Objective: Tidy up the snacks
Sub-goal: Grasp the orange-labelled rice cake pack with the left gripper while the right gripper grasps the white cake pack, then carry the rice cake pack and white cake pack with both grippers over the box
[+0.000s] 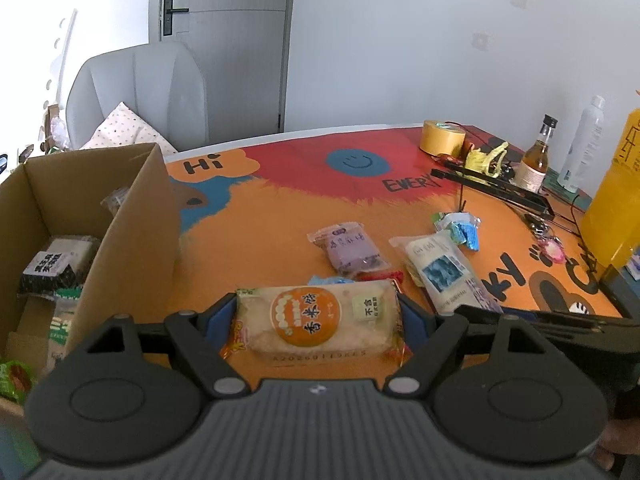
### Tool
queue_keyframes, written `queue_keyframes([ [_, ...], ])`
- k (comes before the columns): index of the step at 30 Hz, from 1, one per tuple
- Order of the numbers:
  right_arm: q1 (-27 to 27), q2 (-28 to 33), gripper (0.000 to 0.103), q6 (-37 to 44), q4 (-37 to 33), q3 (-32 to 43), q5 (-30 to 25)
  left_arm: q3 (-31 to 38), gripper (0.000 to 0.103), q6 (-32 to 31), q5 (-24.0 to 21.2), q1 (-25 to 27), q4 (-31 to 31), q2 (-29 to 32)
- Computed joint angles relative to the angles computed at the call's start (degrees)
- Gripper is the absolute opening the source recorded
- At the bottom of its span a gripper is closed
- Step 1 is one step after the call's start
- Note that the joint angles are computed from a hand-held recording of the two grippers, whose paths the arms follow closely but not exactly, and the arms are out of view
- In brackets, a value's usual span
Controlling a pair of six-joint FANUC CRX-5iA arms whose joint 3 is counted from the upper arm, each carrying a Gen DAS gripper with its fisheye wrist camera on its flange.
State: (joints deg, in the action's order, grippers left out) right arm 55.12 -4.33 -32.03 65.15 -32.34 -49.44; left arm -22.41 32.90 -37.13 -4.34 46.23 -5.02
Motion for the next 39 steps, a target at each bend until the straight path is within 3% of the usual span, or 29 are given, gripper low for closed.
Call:
queue_keyframes([
  [10,5.28,-0.94,0.032,2.24,-6.58,2.00,-7.02,-1.94,0.081,-1.71,-0.93,0.54,1.34,-1.69],
  [13,5.63,0.73,0.044,4.95,-6.73,4.03,-9.47,-1.79,0.081,-1.95,-1.24,0.75,1.81,-1.52],
  [15,5.13,1.84,0.057,5.72,-5.95,4.82,-9.77,-1.62,0.081,-2.07,-1.20,0.87,1.87,-1.36],
  [22,4.76,8.03,0.060,12.13,-8.29,10.29,-13.77,-1.02,0.081,-2.33,-2.30,1.41,2.36,-0.73],
  [25,5.65,10.72,0.053,14.30,-8.47,12.46,-18.24,-1.25,0.081,-3.11,-2.76,1.61,3.05,-0.81],
  [26,5.89,11.14,0.042,13.98,-8.40,12.76,-19.61,-1.31,0.081,-3.30,-2.87,1.66,3.21,-0.84],
  [29,5.89,9.40,0.032,11.80,-7.03,10.75,-18.44,-1.75,0.081,-3.89,-3.28,1.95,3.86,-1.29],
  [39,7.37,7.45,0.029,7.51,-2.74,8.77,-17.89,-3.48,0.081,-6.99,-3.46,2.81,7.62,-3.98],
])
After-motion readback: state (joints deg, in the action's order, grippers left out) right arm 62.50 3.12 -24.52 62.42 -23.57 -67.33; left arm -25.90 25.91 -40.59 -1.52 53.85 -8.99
